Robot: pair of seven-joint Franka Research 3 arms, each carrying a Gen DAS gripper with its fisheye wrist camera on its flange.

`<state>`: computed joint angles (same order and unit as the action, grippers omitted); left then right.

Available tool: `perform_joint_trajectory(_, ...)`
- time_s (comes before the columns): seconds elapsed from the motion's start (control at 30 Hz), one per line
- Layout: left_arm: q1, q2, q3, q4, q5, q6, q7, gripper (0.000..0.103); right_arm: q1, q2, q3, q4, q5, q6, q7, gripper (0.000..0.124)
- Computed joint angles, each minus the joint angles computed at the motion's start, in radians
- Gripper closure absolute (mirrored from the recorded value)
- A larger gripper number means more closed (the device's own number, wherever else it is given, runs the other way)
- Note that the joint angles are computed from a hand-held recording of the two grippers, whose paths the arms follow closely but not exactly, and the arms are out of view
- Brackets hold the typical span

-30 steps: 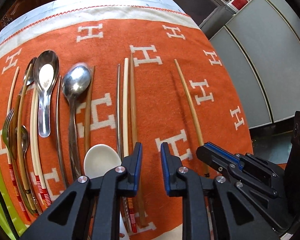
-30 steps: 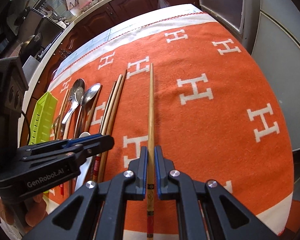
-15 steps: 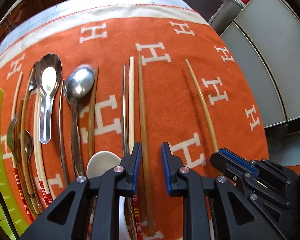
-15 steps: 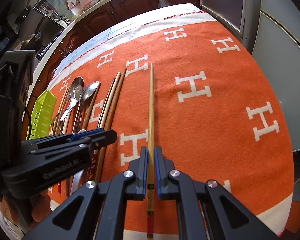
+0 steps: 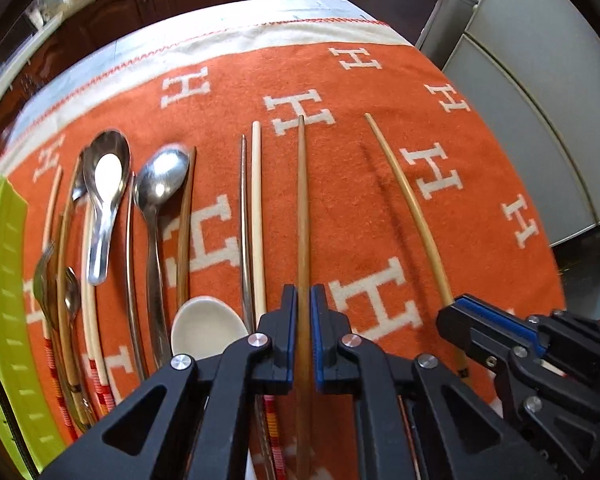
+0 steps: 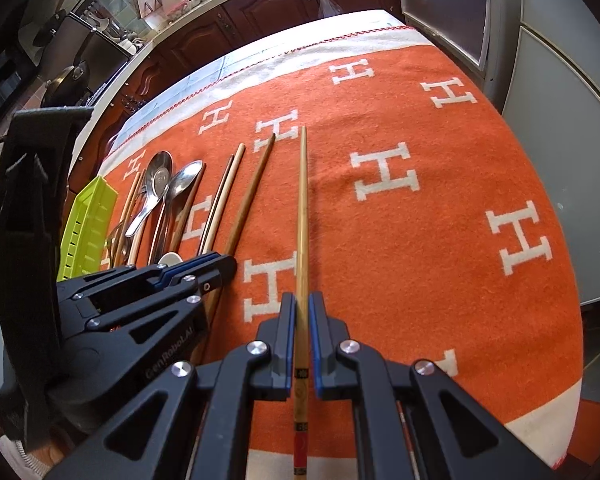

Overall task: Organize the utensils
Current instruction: 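Carry both chopsticks over the green tray and open both grippers to drop them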

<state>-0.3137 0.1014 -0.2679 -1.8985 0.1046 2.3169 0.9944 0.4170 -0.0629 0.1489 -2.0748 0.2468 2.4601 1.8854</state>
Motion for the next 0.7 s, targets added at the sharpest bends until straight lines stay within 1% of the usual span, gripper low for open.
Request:
perform_joint_trajectory(0.17,0.021,-0.124,0.009,-0.081,-0.142,0.034,0.079,0.099,0.007,-0.015,0.003,0.003,0.029,0.002,-0.022,0.117)
perform_joint_trajectory(0.27,0.026,-0.219,0.026,-0.129,-0.154,0.044,0.091,0.099,0.017,-0.015,0.003,0.025,0.081,-0.009,-0.064,0.117)
perform_joint_trajectory(0.3,0.029,-0.268,0.035,-0.158,-0.154,0.05,0.091,0.099,0.021,-0.015,0.005,0.036,0.099,-0.008,-0.082,0.117)
perform_joint_trajectory(0.37,0.039,-0.338,0.048,-0.192,-0.134,0.04,0.072,0.099,0.031,-0.012,0.008,0.061,0.133,-0.013,-0.119,0.117)
perform_joint_trajectory(0.43,0.063,-0.414,0.064,-0.23,-0.097,0.019,0.037,0.099,0.041,0.01,0.008,0.11,0.197,-0.043,-0.17,0.117)
perform_joint_trajectory(0.5,0.097,-0.483,0.071,-0.269,-0.034,-0.01,-0.012,0.099,0.054,0.049,0.016,0.18,0.252,-0.079,-0.221,0.117)
perform_joint_trajectory(0.6,0.135,-0.555,0.094,-0.316,0.015,-0.044,-0.054,0.099,0.076,0.113,0.037,0.282,0.27,-0.116,-0.247,0.117)
perform_joint_trajectory(0.7,0.162,-0.618,0.136,-0.381,0.023,-0.038,-0.053,0.099,0.105,0.203,0.061,0.405,0.287,-0.149,-0.241,0.117)
